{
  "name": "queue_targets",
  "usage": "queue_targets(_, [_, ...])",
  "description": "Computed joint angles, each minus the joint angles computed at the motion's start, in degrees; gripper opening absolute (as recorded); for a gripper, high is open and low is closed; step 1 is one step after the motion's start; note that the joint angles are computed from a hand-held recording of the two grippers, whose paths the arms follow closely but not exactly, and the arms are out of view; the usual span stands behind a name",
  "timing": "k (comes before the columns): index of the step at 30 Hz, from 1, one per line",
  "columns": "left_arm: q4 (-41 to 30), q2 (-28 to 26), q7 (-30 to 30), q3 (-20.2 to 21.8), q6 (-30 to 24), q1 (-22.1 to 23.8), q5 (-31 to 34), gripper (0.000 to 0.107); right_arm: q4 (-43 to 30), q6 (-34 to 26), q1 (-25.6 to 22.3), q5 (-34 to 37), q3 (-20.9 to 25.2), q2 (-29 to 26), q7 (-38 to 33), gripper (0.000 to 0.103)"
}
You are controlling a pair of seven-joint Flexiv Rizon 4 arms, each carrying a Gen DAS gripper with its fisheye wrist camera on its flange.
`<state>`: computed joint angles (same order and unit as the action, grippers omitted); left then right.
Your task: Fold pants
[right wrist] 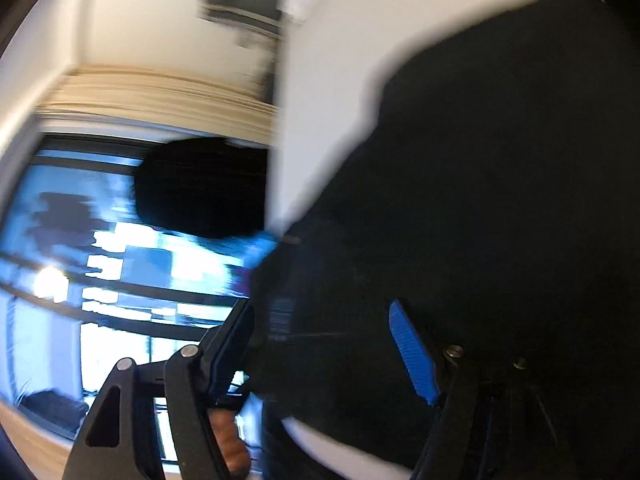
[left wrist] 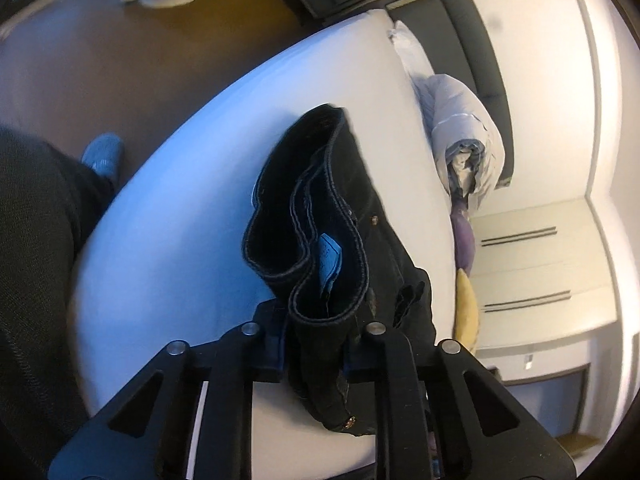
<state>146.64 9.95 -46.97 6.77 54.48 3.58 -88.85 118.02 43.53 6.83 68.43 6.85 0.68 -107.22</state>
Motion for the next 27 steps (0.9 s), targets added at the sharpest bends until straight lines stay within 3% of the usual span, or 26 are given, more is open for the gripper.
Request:
queue_targets(5, [-1.7,4.3,-3.4,-1.2,3.5,-1.5,6.6,0.014,0.3,1.4,0.8,-1.7,0.6,0.6,-1.4,0.063])
queue_targets(8, [-4.2,7.1,-3.5,-3.0,7.5,-4.5,11.8,0.014,-0.1,-0.8,0.2,-1.1,-0.4,2.3,-1.3,0.079])
queue_targets(13, [-7.3,7.6,3.5,-11.0,22.0,-12.5,21.1,0.014,-2.7,-10.7,-2.9,2.8,-5.4,5.5,-4.4,0.082])
queue_targets(15, [-6.2,6.2,3.7,-15.3,30.0,-14.8,27.4,0.014,-3.8,-13.2,-3.5,0.8,-6.1,6.7,-4.9,0.085])
queue_targets(16, [-5.4,5.8,2.1,-17.0,31.1,-14.9,31.3,0.014,-4.0,-13.9,-3.7,0.1,-6.3,7.3,-5.1,0.085])
queue_targets(19, [-3.2,6.4,-3.1,-20.1,30.1,-13.3,41.8,0.014,-4.9,-16.6,-4.0,-2.0,-7.4,9.0,-5.2,0.092])
queue_targets(22, [-3.2,5.8,-5.5,-21.1,29.0,-13.4,48.1,0.014,-4.7,-18.9,-4.2,-4.2,-8.3,10.1,-6.1,0.092])
queue_targets(27, [-3.4,6.0,-12.6,-24.0,28.1,-10.1,60.8,0.014,-4.9,-14.9,-2.3,-13.5,-5.5,9.5,-0.7,0.092])
